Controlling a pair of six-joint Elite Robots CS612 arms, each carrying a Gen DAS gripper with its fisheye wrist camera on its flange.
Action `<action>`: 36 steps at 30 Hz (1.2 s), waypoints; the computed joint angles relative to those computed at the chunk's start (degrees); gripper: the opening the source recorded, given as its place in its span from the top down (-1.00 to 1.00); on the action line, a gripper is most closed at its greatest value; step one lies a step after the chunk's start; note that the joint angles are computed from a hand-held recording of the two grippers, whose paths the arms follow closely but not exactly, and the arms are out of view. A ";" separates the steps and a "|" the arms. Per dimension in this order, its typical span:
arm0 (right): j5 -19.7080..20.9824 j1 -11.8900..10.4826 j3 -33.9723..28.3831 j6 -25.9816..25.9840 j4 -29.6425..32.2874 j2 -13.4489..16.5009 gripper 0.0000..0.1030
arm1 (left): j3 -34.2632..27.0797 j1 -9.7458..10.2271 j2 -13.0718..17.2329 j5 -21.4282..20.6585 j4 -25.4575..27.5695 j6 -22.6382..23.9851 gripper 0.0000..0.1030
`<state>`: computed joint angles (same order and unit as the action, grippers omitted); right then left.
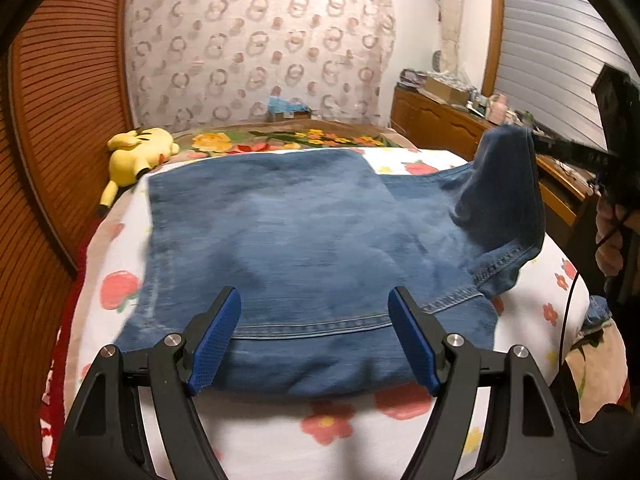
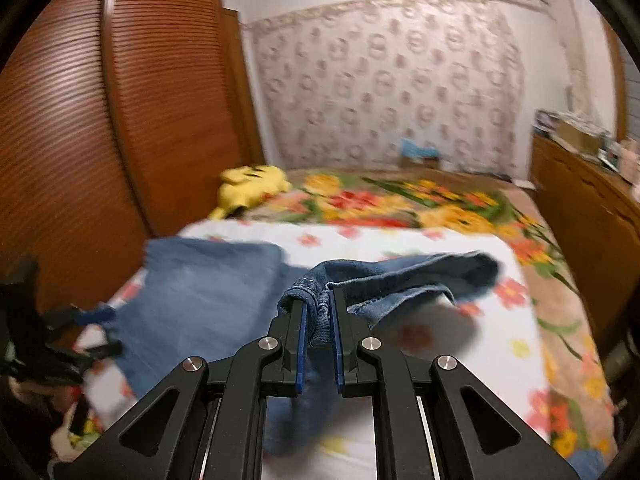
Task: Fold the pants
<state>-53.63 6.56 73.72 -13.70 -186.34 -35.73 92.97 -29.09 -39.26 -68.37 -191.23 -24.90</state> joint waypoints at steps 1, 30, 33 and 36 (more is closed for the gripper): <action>1.19 0.31 -0.33 -0.42 0.31 0.07 0.80 | 0.42 0.11 -0.19 0.41 -0.28 -0.34 -0.49; 5.40 0.68 -1.28 -16.18 15.37 -0.80 0.16 | -1.28 0.49 -0.11 0.10 -0.87 2.21 -0.49; 5.26 -0.01 0.92 -16.95 13.96 -1.73 0.16 | -1.58 0.32 -0.15 0.02 -1.27 2.85 -0.49; 3.60 -0.10 1.52 -16.36 12.49 -1.79 0.14 | -1.91 0.22 -0.11 -0.31 -1.40 3.76 -0.49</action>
<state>-50.04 6.46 75.23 -30.05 -173.85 -37.52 91.06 -28.87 -39.36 -68.67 -192.64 -21.14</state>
